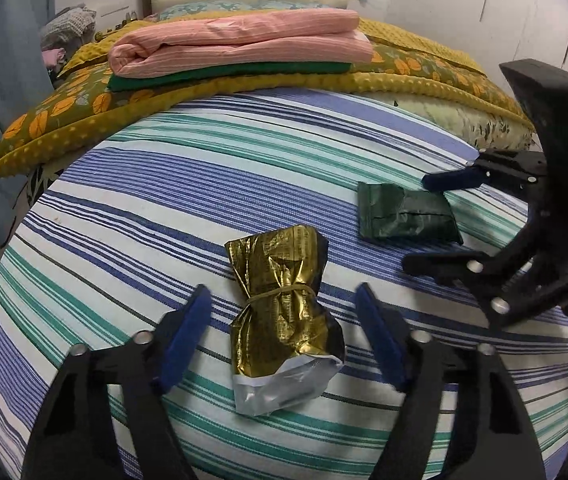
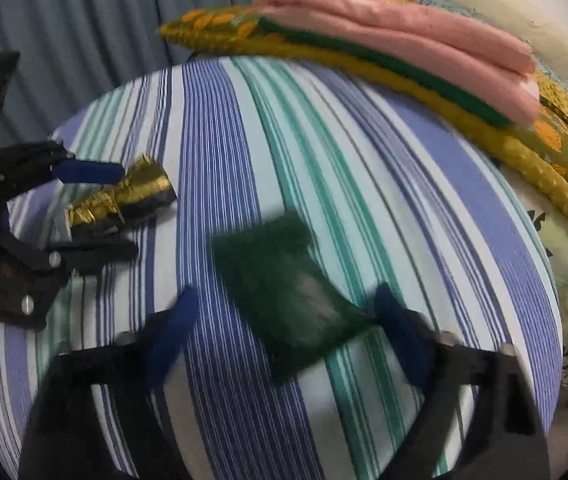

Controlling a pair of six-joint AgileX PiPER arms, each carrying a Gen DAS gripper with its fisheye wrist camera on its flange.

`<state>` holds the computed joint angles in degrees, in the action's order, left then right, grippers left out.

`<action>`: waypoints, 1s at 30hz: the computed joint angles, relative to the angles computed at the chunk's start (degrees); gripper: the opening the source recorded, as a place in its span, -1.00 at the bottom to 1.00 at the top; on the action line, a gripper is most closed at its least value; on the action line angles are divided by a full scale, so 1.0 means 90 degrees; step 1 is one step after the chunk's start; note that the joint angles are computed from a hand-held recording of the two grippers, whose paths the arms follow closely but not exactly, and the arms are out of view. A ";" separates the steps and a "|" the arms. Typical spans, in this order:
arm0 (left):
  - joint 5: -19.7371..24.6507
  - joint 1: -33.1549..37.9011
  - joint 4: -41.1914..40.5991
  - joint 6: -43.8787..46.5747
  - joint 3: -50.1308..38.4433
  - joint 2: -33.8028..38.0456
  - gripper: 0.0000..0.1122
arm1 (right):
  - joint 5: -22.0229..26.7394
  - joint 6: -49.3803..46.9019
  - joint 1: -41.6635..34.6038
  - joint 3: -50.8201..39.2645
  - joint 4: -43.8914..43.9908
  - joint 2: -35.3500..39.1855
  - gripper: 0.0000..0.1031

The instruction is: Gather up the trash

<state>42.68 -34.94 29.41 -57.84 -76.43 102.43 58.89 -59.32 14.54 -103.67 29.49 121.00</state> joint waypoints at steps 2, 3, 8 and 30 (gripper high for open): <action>-0.0013 -0.0018 0.0132 -0.0082 0.0055 -0.0029 -0.19 | 0.0043 0.0121 -0.0032 0.0086 -0.0011 -0.0093 0.16; -0.0033 -0.0013 0.0109 -0.0066 0.0080 -0.0053 -0.21 | -0.0003 0.0186 -0.0056 0.0231 -0.0037 -0.0192 0.10; 0.0004 -0.0278 0.0385 -0.0641 0.0493 -0.0580 -0.23 | -0.0641 0.0583 -0.0322 0.1633 -0.0127 -0.1113 0.04; 0.1942 -0.4526 0.1534 -0.5271 0.2223 -0.1653 0.58 | -0.1286 0.0428 -0.1904 0.7895 0.1184 -0.6390 0.46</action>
